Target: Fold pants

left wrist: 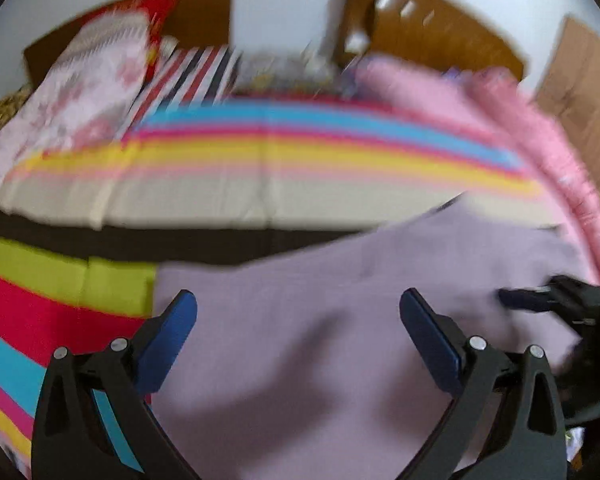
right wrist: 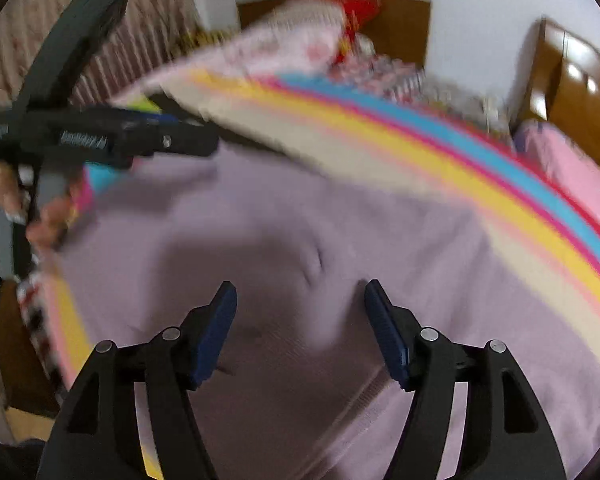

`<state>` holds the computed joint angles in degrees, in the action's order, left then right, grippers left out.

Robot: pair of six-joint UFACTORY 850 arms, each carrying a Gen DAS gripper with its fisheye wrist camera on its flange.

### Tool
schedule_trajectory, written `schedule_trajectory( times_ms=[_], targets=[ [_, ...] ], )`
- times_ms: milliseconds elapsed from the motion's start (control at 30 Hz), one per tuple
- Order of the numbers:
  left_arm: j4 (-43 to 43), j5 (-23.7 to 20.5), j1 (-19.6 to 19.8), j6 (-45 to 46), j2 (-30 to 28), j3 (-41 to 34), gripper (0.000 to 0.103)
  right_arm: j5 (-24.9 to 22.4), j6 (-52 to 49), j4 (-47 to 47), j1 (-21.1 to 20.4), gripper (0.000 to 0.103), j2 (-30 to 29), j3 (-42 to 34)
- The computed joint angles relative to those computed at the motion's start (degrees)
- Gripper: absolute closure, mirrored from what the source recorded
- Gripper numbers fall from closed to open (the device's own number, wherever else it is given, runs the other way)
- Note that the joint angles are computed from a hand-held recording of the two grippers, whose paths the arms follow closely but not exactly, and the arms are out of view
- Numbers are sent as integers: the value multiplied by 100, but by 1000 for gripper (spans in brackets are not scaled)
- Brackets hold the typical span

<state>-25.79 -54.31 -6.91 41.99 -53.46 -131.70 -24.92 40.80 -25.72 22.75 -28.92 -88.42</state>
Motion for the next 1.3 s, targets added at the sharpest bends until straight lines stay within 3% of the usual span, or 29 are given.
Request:
schedule_trajectory(
  times_ms=[100,300,367,467,667,1033,1233,1300],
  targets=[
    [-157,639,32,432,203,715,2,556,23,41,-102,35,175,366],
    [45,1308,-62,518,539,1345,1,433,1697,-1597,70,31,460,618],
    [111,1328,-75,468,519,1293,1,552,1481,-1533,141,25,589,767],
    [87,1336,-71,471,542,1307,1,131,1107,-1540,311,15,525,763],
    [16,1374,-71,490,563,1348,1,584,151,-233,66,11,448,876],
    [-68,1417,-38,567,566,1354,1,680,344,-430,83,11,490,978],
    [-61,1747,-70,497,748,1641,1,583,97,-173,70,11,429,860],
    [54,2249,-85,205,969,1963,2,407,474,-413,113,11,518,891]
  ],
)
